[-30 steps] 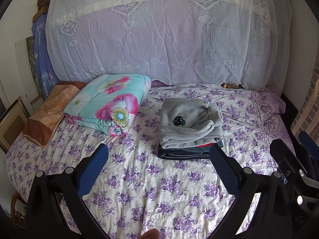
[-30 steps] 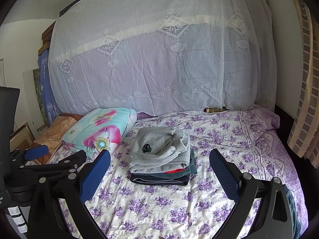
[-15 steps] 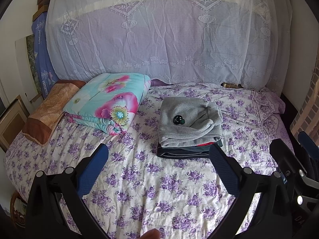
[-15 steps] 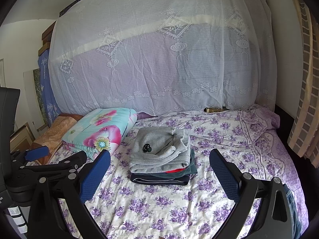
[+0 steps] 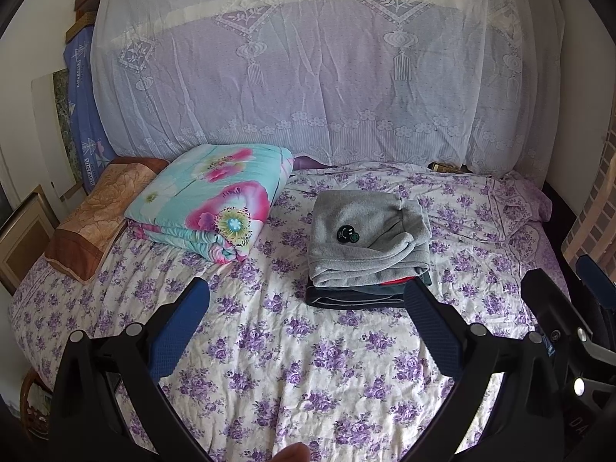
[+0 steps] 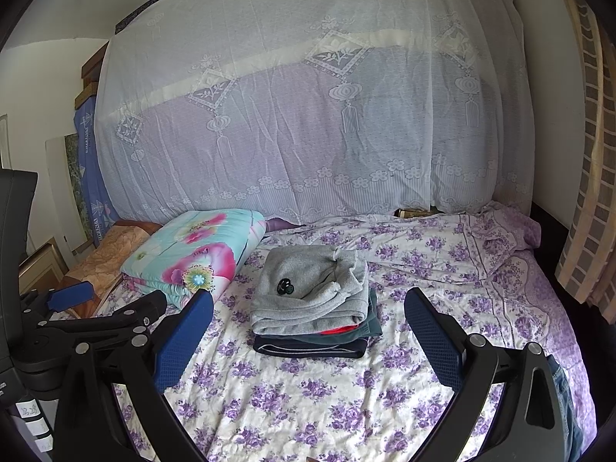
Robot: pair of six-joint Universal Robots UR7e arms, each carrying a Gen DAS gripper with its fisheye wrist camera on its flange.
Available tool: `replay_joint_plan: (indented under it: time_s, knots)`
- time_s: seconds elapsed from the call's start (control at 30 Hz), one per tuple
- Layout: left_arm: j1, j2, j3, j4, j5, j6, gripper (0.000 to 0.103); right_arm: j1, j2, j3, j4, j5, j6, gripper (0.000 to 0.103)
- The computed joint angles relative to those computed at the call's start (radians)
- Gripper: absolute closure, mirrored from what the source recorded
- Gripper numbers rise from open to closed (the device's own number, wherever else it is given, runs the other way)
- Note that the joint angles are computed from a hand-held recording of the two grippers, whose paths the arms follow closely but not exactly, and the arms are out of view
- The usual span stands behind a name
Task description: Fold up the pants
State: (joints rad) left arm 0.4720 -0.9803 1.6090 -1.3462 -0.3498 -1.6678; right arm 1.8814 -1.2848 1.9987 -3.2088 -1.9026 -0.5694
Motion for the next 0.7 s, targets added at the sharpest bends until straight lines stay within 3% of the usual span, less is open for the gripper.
replay_joint_plan:
  time_s: [0.13, 0.43, 0.53, 0.7]
  knots:
    - [-0.004, 0.014, -0.025, 0.078, 0.006, -0.055, 0.004, 0.006, -0.002, 0.002, 0.001, -0.006, 0.008, 0.003]
    - [-0.008, 0.006, -0.01, 0.051, 0.011, -0.04, 0.004, 0.011, -0.004, 0.006, -0.003, -0.007, 0.011, 0.003]
    - [-0.01, 0.012, -0.02, 0.099, 0.019, -0.079, 0.004, 0.013, -0.001, 0.004, -0.004, -0.011, 0.012, 0.003]
    - [-0.004, 0.009, -0.011, 0.052, 0.014, -0.037, 0.004, 0.011, 0.002, 0.003, -0.004, -0.014, 0.019, 0.003]
